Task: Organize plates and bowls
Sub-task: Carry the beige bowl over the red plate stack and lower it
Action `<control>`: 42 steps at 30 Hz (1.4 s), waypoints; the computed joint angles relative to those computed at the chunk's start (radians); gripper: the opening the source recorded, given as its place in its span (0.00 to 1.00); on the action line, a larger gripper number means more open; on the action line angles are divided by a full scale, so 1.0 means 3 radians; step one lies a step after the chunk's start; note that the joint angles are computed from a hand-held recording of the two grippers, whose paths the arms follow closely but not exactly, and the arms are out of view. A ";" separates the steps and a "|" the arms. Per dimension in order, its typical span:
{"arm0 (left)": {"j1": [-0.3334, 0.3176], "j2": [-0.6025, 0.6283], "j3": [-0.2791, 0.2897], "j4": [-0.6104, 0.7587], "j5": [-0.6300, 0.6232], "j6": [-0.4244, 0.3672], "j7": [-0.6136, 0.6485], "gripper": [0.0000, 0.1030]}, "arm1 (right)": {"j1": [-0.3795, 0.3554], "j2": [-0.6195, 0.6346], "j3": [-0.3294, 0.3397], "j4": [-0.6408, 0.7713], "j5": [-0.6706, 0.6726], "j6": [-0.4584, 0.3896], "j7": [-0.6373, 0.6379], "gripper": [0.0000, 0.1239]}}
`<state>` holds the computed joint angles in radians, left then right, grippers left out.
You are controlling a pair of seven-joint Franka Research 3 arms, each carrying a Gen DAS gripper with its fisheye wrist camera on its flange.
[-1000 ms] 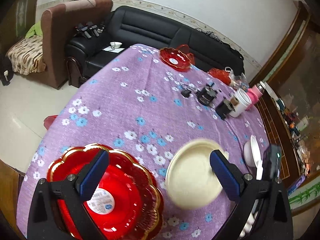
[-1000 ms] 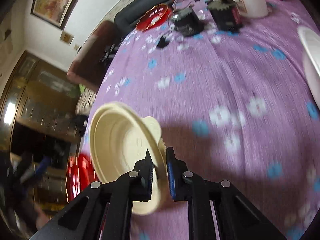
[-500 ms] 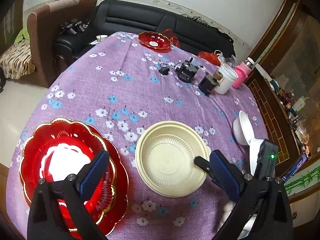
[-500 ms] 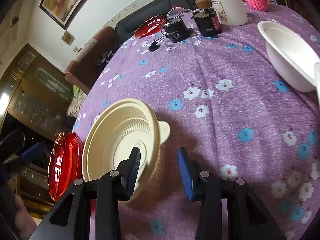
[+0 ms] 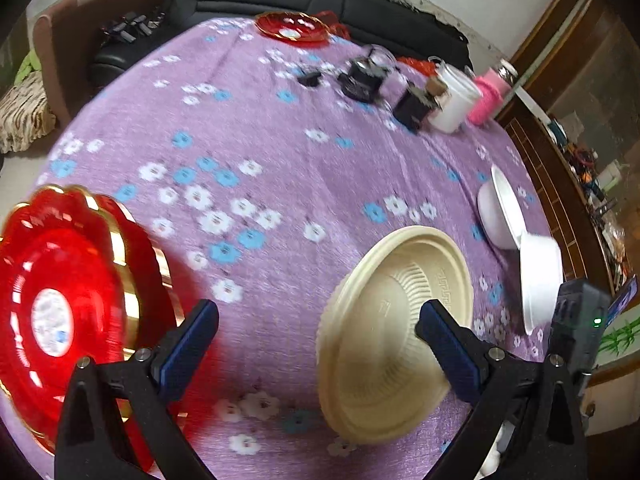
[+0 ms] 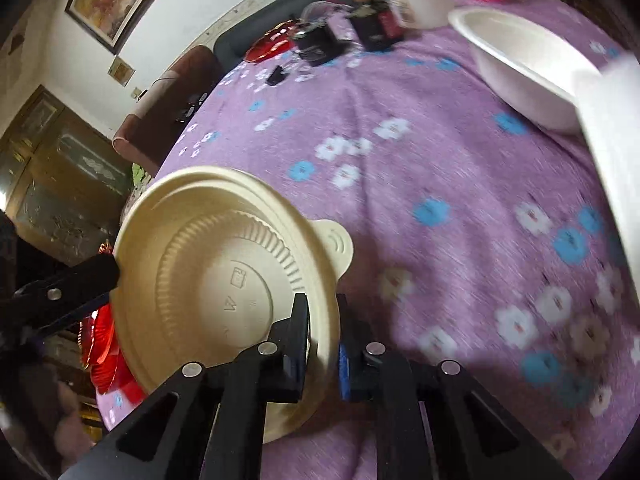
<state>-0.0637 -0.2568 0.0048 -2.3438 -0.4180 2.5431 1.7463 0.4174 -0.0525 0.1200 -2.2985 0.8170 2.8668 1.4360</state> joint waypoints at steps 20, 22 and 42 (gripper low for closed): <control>-0.0073 -0.0864 0.0106 -0.0631 0.0652 0.0436 -0.0053 0.54 | 0.0226 -0.0444 0.0098 -0.0135 -0.0284 0.0250 0.0159 0.11; -0.0031 -0.0980 0.0198 -0.0661 0.0729 0.0444 -0.0077 0.54 | 0.0254 -0.0388 0.0136 -0.0021 -0.0453 0.0237 0.0265 0.11; 0.0589 -0.0517 0.0645 -0.0426 0.0865 0.0363 0.0038 0.59 | 0.0826 0.1010 0.0036 0.1710 -0.2736 -0.0481 0.1824 0.13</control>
